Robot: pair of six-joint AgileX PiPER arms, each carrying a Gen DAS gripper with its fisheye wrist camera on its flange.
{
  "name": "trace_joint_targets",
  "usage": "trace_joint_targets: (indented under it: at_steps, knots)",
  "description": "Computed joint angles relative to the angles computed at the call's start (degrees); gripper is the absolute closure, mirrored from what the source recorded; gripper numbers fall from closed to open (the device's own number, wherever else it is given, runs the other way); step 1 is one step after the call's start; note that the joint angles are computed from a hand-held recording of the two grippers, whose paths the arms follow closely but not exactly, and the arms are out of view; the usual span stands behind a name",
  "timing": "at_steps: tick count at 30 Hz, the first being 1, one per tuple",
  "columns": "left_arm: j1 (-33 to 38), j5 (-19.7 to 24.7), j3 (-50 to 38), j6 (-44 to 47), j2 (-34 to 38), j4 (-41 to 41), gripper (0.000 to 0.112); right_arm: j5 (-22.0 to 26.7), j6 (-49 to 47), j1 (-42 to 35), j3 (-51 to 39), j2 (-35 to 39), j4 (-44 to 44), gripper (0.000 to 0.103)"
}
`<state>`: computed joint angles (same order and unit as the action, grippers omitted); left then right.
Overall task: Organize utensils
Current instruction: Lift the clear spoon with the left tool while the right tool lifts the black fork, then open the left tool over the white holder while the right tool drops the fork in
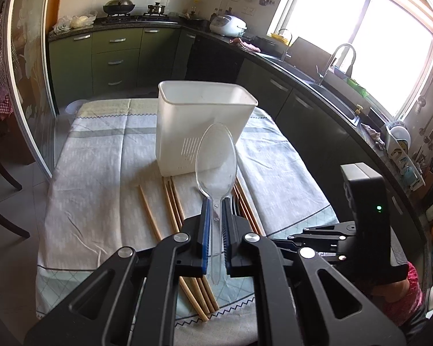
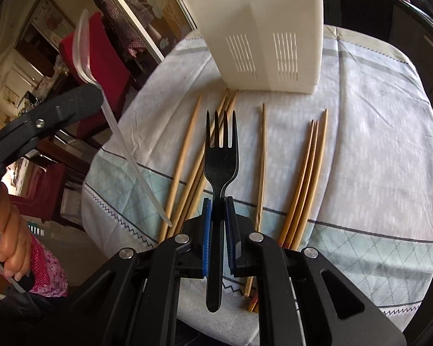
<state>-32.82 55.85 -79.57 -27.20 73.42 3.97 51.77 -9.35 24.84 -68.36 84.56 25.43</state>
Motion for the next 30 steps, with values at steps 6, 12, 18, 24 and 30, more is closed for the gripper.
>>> trace_joint_targets:
  at_steps: [6, 12, 18, 24, 30]
  knots:
    - [2.91, -0.53, -14.88, 1.48, 6.83, 2.76, 0.104, -5.13, -4.44, -3.56, 0.35, -6.79, 4.22, 0.093]
    - [4.88, -3.09, -30.81, -0.65, 17.75, 10.13, 0.104, -4.01, -9.63, -8.43, -1.05, -8.32, 9.62, 0.093]
    - [4.85, -3.89, -40.25, -2.9, 25.71, 17.19, 0.104, -3.48, -15.07, -12.74, -0.94, -8.85, 14.43, 0.093]
    - [4.34, 1.61, -40.51, -0.97, 29.71, 15.84, 0.104, -0.67, -17.51, -18.39, -6.69, -7.23, 17.83, 0.093]
    - [5.66, 0.77, -32.26, 0.99, 28.14, 13.01, 0.104, -6.97, -11.31, -14.73, -16.53, -1.77, 13.36, 0.093]
